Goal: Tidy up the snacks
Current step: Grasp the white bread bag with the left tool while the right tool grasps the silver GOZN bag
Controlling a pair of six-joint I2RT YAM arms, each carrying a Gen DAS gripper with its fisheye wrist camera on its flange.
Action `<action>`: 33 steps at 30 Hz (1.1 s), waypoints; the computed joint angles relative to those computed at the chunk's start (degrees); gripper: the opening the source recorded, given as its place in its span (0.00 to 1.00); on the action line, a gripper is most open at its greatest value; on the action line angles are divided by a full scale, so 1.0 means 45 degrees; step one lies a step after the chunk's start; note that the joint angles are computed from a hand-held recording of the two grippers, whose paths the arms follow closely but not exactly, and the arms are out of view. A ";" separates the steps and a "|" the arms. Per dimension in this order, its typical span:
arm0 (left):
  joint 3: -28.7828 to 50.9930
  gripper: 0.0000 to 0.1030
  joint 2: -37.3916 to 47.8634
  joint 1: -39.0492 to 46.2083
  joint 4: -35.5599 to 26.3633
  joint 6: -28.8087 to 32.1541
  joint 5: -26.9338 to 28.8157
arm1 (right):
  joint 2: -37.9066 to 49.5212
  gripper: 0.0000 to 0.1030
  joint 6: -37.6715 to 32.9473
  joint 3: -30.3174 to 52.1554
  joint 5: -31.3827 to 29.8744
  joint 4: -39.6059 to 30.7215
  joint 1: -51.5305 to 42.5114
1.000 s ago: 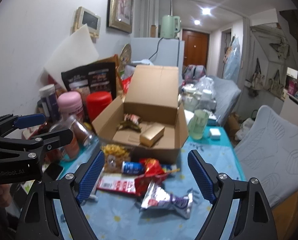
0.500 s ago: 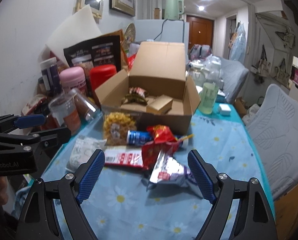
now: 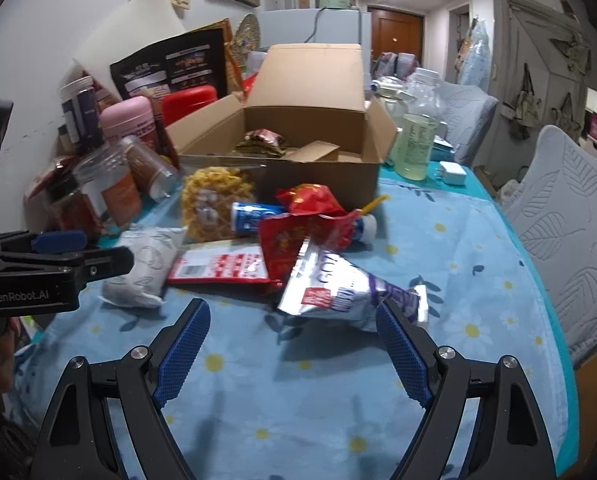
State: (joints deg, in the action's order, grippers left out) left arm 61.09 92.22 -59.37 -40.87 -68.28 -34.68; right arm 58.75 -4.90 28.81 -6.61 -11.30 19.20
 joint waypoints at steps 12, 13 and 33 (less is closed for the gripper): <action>0.0116 0.80 0.1626 0.1675 0.0678 0.0737 0.1528 | 0.2042 0.83 -0.1023 0.0034 0.0008 0.1416 -0.1668; 0.0136 0.80 0.1748 0.1784 0.0761 0.0801 0.1690 | 0.2179 0.83 -0.1110 0.0057 0.0015 0.1479 -0.1732; -0.0560 0.66 0.1870 0.2253 0.2028 0.1834 0.1794 | 0.5803 0.70 -0.4312 0.2285 -0.0236 0.1839 -0.1381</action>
State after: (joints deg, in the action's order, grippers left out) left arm 58.57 100.64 -49.23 -31.75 -60.03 -26.61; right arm 84.86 -24.31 39.09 -7.68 -3.03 12.99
